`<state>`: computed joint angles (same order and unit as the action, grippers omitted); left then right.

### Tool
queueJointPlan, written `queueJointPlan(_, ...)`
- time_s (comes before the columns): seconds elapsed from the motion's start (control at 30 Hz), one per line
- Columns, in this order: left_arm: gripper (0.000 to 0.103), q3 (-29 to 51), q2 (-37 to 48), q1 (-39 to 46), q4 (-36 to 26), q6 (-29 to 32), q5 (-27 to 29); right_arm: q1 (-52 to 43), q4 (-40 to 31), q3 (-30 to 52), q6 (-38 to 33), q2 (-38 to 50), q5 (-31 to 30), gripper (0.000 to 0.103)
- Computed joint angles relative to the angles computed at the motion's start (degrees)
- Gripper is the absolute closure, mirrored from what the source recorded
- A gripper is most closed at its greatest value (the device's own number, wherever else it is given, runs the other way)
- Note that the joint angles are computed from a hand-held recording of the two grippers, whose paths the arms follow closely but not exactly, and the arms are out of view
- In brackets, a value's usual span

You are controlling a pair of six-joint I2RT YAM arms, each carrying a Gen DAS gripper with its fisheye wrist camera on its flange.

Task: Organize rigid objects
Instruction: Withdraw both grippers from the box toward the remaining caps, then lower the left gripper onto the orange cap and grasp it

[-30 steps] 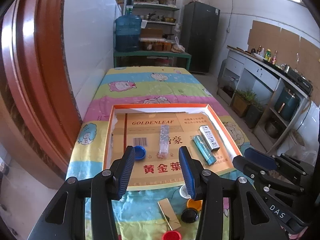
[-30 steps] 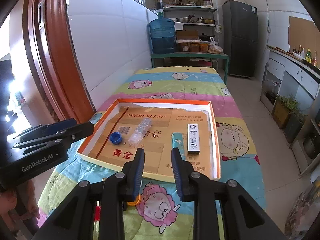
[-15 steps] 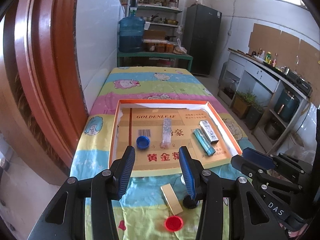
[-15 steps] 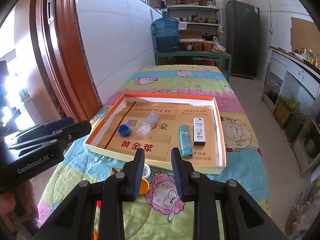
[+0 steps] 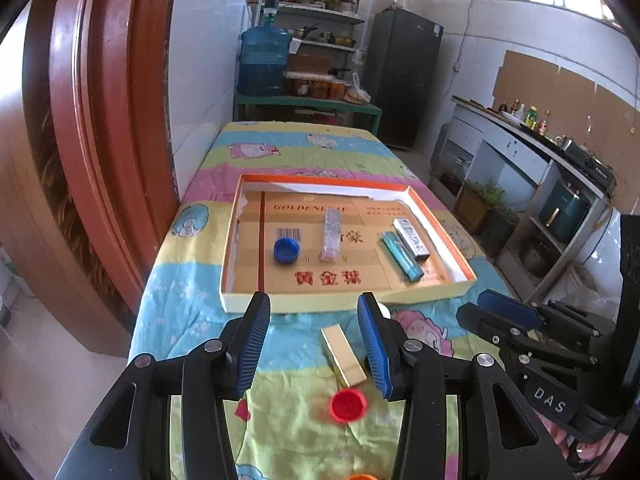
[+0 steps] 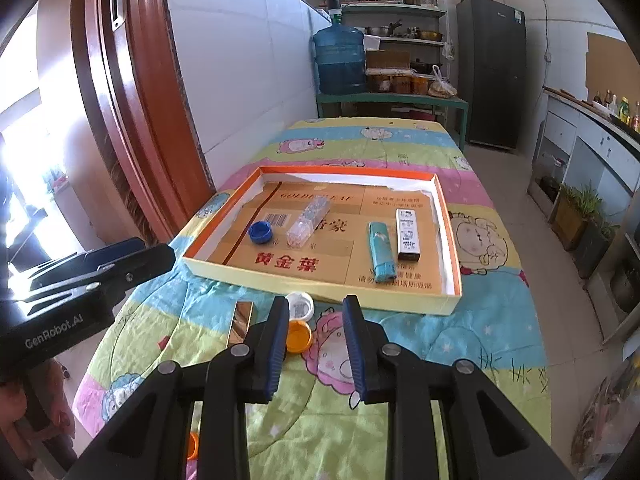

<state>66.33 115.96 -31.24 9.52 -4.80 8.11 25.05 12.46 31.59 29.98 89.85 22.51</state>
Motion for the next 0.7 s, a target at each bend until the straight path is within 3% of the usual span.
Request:
queueJointPlan(0.33, 0.056, -7.4, -1.1, 0.4, 5.0, 0.9, 2.9, 2.2, 0.3, -0.9, 1.8, 0.9, 0.4, 0.075)
queueJointPlan(0.7, 0.056, -21.1, -2.2, -0.8, 17.8, 4.8, 7.1, 3.3, 0.7, -2.0, 3.3, 1.6, 0.4, 0.075)
